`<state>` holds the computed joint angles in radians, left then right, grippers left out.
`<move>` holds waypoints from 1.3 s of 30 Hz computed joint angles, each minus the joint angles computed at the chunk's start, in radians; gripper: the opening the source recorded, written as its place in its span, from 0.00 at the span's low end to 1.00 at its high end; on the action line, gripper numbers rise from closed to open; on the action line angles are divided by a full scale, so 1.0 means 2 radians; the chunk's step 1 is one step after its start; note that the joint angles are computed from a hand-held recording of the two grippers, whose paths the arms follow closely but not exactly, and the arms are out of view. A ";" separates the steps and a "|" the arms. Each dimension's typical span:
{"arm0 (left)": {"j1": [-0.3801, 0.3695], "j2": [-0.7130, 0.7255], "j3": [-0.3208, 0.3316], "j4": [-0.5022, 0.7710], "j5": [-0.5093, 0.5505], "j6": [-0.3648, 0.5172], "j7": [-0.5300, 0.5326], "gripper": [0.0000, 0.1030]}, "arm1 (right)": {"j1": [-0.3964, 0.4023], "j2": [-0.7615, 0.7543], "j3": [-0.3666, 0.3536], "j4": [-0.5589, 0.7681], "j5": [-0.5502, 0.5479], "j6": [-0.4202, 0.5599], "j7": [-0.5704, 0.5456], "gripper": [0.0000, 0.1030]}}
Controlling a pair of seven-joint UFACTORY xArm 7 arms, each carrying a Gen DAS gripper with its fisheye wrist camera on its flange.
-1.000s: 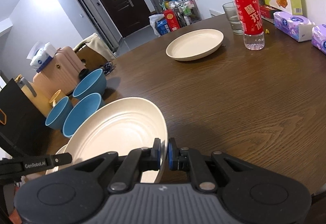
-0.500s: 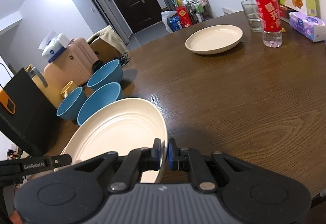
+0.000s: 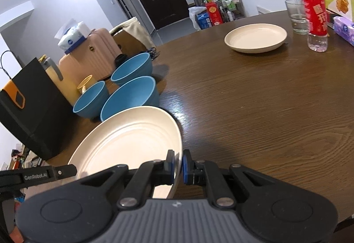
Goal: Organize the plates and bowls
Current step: 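Lower the held cream plate beside the other cream plate in front of the bowls, then slide the held cream plate onto the other cream plate with both grippers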
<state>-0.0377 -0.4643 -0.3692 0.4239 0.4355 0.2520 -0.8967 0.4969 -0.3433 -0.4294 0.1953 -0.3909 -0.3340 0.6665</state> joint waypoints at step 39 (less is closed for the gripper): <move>0.143 0.018 0.028 -0.070 -0.078 -0.136 0.127 0.11 | -0.103 0.184 0.282 0.136 0.118 -0.024 -0.024 0.08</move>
<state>0.2479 -0.4291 -0.3127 0.2843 0.2795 -0.0195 -0.6422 0.2916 0.0245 0.1344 0.4666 -0.1544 -0.3812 0.6186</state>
